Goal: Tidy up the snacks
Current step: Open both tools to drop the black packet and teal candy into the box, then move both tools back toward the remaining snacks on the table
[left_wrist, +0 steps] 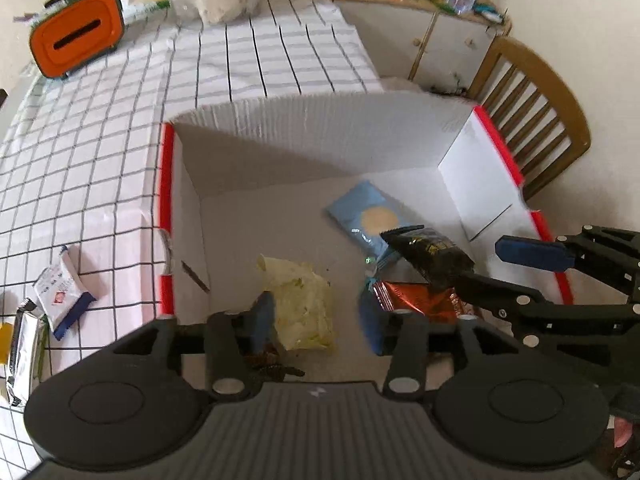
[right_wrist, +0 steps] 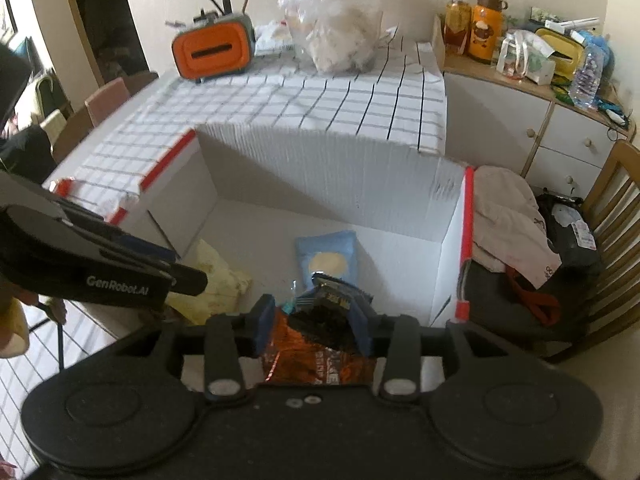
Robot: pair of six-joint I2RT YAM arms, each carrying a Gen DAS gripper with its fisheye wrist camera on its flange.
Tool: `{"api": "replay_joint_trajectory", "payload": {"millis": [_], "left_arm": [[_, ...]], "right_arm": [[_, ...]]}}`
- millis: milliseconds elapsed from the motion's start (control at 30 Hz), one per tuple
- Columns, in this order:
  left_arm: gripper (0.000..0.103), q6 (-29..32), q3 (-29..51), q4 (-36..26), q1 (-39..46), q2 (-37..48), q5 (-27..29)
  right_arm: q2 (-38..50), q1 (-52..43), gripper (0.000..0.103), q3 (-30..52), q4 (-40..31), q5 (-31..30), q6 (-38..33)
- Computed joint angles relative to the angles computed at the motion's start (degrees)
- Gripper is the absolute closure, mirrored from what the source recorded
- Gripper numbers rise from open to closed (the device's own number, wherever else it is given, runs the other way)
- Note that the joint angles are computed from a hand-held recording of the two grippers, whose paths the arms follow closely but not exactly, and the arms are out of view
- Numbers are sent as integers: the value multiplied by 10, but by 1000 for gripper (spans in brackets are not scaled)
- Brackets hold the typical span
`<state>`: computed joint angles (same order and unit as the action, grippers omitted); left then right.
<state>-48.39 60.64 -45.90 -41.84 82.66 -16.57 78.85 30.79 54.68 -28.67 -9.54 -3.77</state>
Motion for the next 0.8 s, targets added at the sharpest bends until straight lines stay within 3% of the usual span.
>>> {"api": "replay_joint_trajectory", "payload": {"millis": [200,267,333,667,800], "left_arm": [[44,-23,-17,-21,-45,-65,-53],[36,-34,-23,-29,-65,-87,-77],[34,-42,-28,-44,-84,-112,-102],[24,-107,-59,-121,-164,-215,-186],[20,-152,-76,-170,-201,-266,-222]], "right_arm": [[-57,2,41,-19,-5,-9,19],[-76,6,35,-22,-9,-11,25],[-95,13,23,-28,-8,-10,33],[-146,78,12,-28,-17,10,89],[-155,129,3,-26,-10,34,116]]}}
